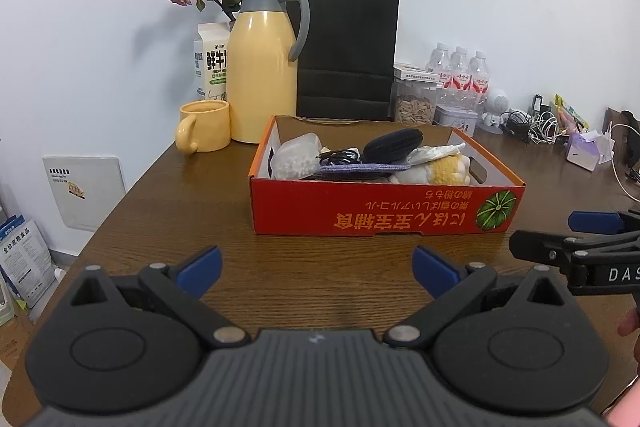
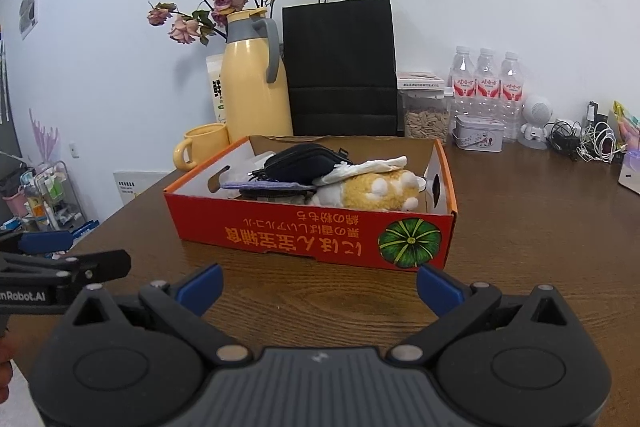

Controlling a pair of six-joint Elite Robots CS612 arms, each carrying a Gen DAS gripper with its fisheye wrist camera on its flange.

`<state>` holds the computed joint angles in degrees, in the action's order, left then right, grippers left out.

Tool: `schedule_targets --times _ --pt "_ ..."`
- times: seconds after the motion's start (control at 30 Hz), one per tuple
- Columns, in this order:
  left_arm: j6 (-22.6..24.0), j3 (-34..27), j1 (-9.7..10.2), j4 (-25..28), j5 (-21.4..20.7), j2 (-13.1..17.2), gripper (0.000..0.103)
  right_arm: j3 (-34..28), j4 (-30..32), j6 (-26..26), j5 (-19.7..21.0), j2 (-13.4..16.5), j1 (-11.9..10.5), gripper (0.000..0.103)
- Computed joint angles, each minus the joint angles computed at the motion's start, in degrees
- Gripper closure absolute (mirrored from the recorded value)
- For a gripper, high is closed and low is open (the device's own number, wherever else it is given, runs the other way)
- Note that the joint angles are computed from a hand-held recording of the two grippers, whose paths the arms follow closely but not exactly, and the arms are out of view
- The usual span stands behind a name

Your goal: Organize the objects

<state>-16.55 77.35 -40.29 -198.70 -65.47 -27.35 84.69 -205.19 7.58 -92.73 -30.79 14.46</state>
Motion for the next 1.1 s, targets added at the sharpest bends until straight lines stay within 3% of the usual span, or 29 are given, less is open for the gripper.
schedule_targets --times 1.1 --pt "0.22 0.29 -0.22 -0.52 0.3 -0.18 0.0 0.33 -0.62 -0.13 -0.02 -0.14 0.06 0.0"
